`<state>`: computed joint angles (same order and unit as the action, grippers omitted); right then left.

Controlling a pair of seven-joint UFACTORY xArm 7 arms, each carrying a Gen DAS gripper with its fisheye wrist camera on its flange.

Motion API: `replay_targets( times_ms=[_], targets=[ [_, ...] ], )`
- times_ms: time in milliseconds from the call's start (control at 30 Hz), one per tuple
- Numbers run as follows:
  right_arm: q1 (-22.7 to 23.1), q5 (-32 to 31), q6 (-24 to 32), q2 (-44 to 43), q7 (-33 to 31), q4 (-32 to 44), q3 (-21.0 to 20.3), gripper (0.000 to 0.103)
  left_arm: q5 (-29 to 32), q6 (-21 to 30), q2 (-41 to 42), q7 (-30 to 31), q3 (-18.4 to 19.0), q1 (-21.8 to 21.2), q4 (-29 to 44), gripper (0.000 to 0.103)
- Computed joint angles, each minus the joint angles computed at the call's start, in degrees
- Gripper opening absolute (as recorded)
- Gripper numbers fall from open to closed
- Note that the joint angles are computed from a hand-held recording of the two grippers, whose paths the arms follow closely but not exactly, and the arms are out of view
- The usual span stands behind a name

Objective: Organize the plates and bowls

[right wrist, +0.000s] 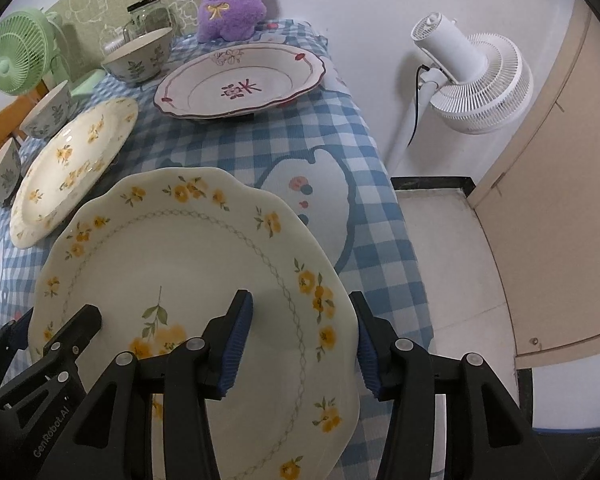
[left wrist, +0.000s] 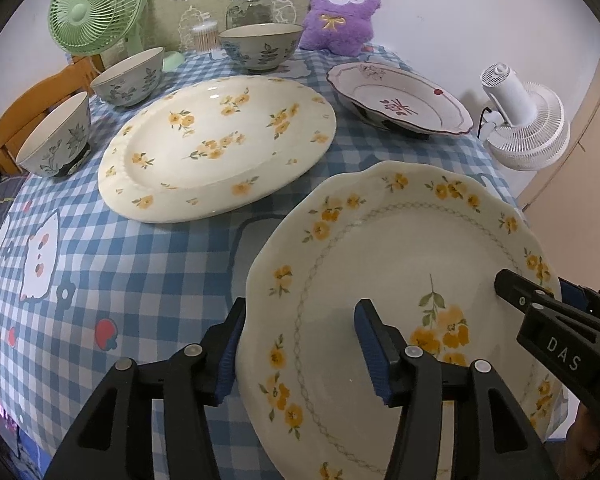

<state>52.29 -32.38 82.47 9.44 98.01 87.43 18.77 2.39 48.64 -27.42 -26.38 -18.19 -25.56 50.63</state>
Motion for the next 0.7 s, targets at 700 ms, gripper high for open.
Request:
replay_targets(
  times_ms=[700],
  targets=[
    [6.1,-9.1,5.4,4.8,-2.5,12.3,-1.5,0.089,-0.6,0.8,-2.4,4.2,1.1,0.6,3.0,0.091]
  ],
)
